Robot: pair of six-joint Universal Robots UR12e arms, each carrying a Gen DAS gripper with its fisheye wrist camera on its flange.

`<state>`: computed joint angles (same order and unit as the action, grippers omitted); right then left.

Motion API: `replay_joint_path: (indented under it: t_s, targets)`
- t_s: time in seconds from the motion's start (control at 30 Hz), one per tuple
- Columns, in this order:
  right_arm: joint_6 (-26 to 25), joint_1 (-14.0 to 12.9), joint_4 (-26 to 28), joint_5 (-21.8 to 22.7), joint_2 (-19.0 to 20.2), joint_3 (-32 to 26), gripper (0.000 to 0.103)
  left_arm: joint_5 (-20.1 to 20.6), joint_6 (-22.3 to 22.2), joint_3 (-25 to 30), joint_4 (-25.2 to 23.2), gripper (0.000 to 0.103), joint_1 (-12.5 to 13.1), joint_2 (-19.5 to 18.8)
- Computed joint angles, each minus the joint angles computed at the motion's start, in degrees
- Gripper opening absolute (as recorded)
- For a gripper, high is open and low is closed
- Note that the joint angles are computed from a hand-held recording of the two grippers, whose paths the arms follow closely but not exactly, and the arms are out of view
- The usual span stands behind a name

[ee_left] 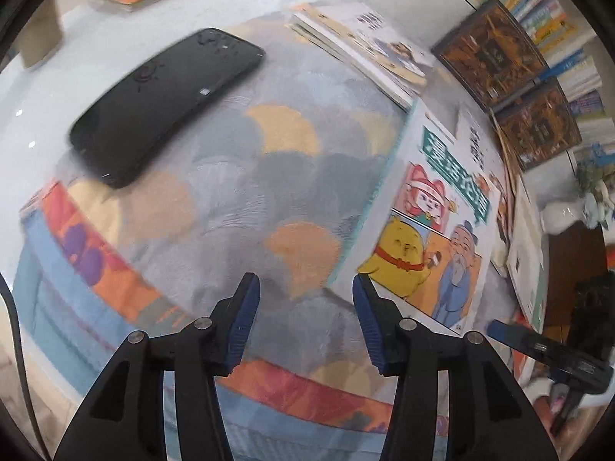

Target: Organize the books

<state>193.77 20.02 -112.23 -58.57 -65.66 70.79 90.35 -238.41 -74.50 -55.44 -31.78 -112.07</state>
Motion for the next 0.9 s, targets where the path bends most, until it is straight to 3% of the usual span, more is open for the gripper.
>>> replay_joint_path:
  t_s: [0.13,0.2,0.3,0.4,0.47,0.53,0.7,0.83,0.9]
  targets:
    - [0.9,1.6,-1.3,-9.5,0.5,-0.8,0.038,-1.6,4.5,3.1,-0.8,0.047,0.7,-2.3]
    - [0.9,2.3,-2.2,-12.6,0.8,-1.4,0.037,-2.0,5.1,4.1,-0.8,0.047,1.1,-3.3]
    - [1.1,3.3,-2.7,-15.0,1.5,-2.2,0.037,-2.4,7.2,5.4,-0.3,0.046,1.6,-4.3]
    - [0.1,4.2,-2.9,-17.5,1.9,-2.9,0.037,-5.8,10.1,6.0,-0.1,0.046,2.3,-4.9]
    - [0.5,4.1,-3.4,-15.5,2.2,-3.0,0.037,-9.0,11.2,5.5,1.3,0.046,3.0,-4.8]
    - [2.9,3.7,-4.2,-13.6,2.4,-2.8,0.039,-15.2,10.2,3.6,5.7,0.048,4.1,-4.5]
    - [8.3,1.8,-8.0,-8.0,1.6,-0.1,0.039,-21.3,7.7,1.7,10.6,0.047,5.4,-3.7]
    - [12.4,0.0,-11.0,-3.2,0.4,2.8,0.039,-29.3,6.6,0.3,20.6,0.047,6.3,-3.1]
    - [13.9,-0.2,-12.1,-2.7,0.1,3.5,0.039,-28.1,8.1,1.5,17.5,0.046,6.1,-3.4]
